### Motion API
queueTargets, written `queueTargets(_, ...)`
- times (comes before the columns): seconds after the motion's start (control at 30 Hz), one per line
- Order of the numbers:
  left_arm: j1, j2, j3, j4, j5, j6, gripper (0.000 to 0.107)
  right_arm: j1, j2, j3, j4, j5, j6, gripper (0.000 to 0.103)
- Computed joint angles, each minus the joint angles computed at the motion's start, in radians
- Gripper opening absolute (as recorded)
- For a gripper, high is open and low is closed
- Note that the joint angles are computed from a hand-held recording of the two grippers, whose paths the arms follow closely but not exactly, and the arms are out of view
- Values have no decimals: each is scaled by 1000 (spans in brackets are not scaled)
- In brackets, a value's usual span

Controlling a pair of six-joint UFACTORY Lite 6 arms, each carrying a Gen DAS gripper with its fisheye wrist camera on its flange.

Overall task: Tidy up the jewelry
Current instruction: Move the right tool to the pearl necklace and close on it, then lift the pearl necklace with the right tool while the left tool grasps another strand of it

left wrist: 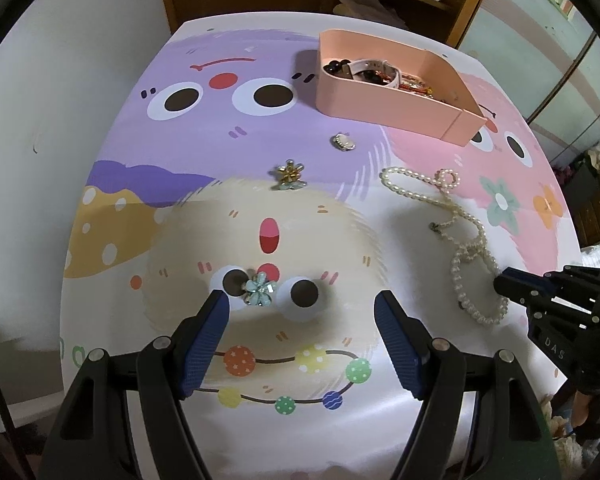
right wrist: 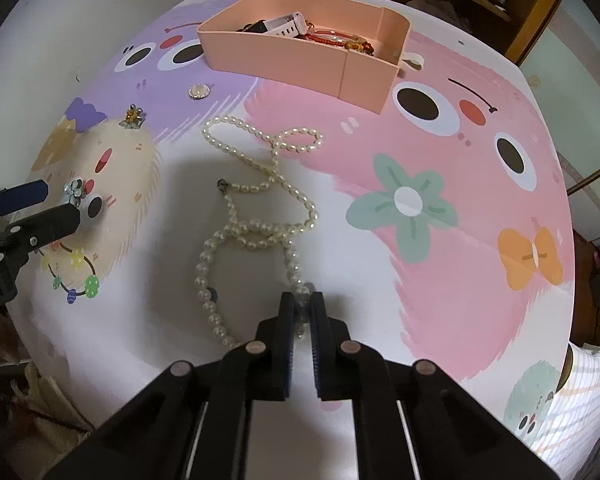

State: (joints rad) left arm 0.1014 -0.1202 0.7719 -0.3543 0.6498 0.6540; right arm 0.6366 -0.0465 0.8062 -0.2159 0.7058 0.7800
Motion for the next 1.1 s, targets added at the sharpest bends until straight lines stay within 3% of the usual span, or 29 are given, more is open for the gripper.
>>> queueTargets(0.3, -133, -1, 23, 5, 16, -37, 73, -18, -138, -71, -21, 70, 32, 7)
queueTargets(0.63, -350, 215, 247, 27, 38, -120, 73, -99, -322, -190, 17, 94, 4, 7)
queueTargets(0.73, -398, 310, 347, 72, 39, -172, 66, -98, -354, -217, 29, 89, 12, 7)
queueTargets(0.83, -419, 425, 478, 81, 90, -199, 55, -129, -374, -237, 51, 71, -19, 7)
queueTargets(1.0, -476, 585, 670, 121, 172, -224, 49, -167, -392, -253, 78, 52, -68, 7)
queueTargets(1.1, -509, 668, 768, 146, 231, -227, 38, -176, -391, -252, 91, 43, -85, 7)
